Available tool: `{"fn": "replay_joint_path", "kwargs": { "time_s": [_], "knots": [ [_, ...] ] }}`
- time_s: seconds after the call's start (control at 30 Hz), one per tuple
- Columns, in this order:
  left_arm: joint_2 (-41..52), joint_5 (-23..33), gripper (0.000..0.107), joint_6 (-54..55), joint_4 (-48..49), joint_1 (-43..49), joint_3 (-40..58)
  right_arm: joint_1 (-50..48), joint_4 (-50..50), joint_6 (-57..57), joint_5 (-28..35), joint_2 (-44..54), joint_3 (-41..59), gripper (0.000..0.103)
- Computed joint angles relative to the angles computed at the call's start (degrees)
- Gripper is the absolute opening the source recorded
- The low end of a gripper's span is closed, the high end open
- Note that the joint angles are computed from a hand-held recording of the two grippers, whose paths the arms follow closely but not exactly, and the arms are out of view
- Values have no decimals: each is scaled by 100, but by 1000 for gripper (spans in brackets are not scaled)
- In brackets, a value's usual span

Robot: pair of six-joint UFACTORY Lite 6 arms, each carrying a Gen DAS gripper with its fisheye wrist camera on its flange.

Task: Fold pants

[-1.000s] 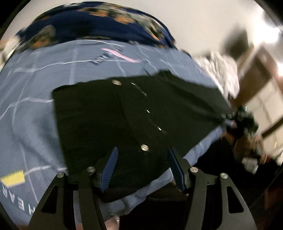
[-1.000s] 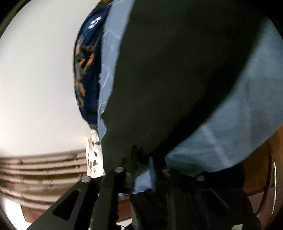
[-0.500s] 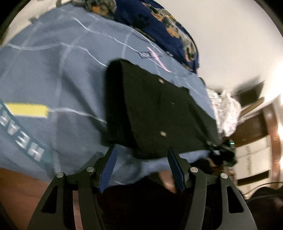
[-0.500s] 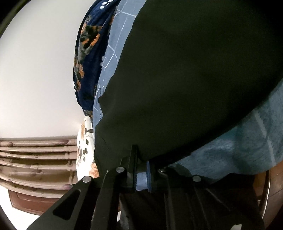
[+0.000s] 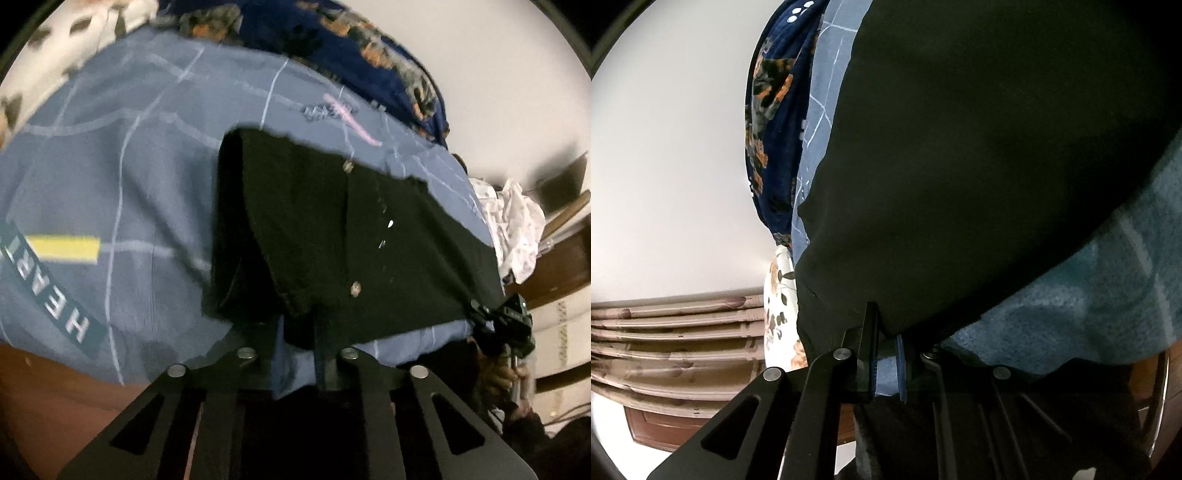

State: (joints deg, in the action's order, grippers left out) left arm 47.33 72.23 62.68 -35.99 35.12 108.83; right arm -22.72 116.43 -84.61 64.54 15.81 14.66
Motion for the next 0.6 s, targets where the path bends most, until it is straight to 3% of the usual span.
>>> {"fn": "replay_joint_path", "kwargs": {
  "time_s": [0.23, 0.33, 0.43, 0.5, 0.6],
  "knots": [
    [-64, -628, 11, -2, -117, -218, 551, 99, 42, 15, 323, 191, 45, 11],
    [-208, -1133, 11, 233, 124, -281, -3, 163, 1, 28, 210, 204, 131, 11],
    [-52, -1189, 11, 297, 287, -203, -204, 33, -99, 22, 322, 503, 240, 5],
    [284, -952, 13, 229, 139, -32, 151, -18, -148, -13, 368, 573, 239, 5],
    [359, -1055, 13, 227, 119, 2, 128, -123, -309, 13, 374, 699, 309, 7]
  ]
}}
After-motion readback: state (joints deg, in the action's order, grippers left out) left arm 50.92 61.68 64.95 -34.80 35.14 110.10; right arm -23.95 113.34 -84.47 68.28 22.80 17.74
